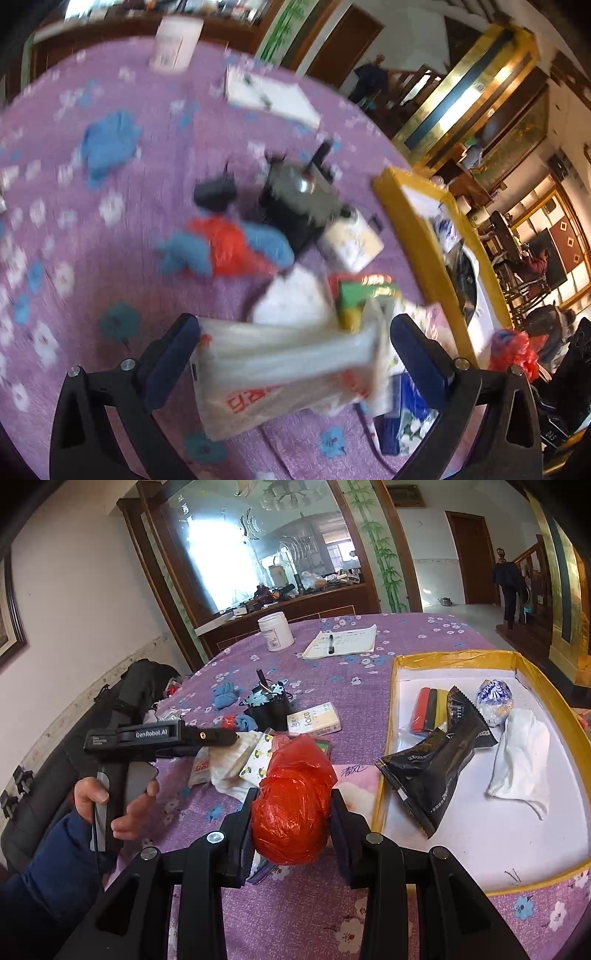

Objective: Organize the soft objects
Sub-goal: 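Grasp the red plastic bag with the right tool while the left tool grasps the white red-printed bag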

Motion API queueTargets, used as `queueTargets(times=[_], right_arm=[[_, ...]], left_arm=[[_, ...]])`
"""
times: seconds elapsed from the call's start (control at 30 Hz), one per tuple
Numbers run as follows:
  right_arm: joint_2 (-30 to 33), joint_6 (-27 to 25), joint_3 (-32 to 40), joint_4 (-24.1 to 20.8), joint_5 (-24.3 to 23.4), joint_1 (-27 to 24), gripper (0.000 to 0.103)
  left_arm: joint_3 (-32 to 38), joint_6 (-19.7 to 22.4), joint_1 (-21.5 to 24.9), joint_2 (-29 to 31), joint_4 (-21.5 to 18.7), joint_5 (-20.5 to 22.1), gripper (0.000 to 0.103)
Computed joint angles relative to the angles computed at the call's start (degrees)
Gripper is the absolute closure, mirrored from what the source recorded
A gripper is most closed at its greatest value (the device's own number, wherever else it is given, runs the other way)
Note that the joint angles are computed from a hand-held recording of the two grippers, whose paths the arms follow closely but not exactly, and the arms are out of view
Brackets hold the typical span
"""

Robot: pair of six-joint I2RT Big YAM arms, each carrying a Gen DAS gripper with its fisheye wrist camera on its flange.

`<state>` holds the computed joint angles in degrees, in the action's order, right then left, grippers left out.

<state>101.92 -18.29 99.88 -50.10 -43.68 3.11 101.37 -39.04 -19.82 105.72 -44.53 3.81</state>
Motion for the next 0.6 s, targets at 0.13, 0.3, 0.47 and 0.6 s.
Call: queueTargets(times=[0.13, 0.3, 0.47, 0.6], right_arm=[[0.1, -0.3, -0.1, -0.7, -1.3, -0.7, 0.064], [1.2, 0.2, 0.5, -1.3, -2.9, -1.3, 0.064], [1.1, 0.1, 0.0, -1.4, -3.4, -1.7, 0.064], [0.9, 0.4, -0.3, -1.3, -3.5, -2.1, 0.064]], left_arm=[[-3.4, 2.1, -2.7, -2.7, 0.6, 3.5, 0.000], [-3.6, 8.7, -9.1, -3.9, -4.2, -3.8, 0.000], [1.2, 16.9, -13.3, -1.1, -10.7, -18.4, 0.000], [5.3, 23.7, -14.0, 1.8, -13.6, -22.8, 0.000]])
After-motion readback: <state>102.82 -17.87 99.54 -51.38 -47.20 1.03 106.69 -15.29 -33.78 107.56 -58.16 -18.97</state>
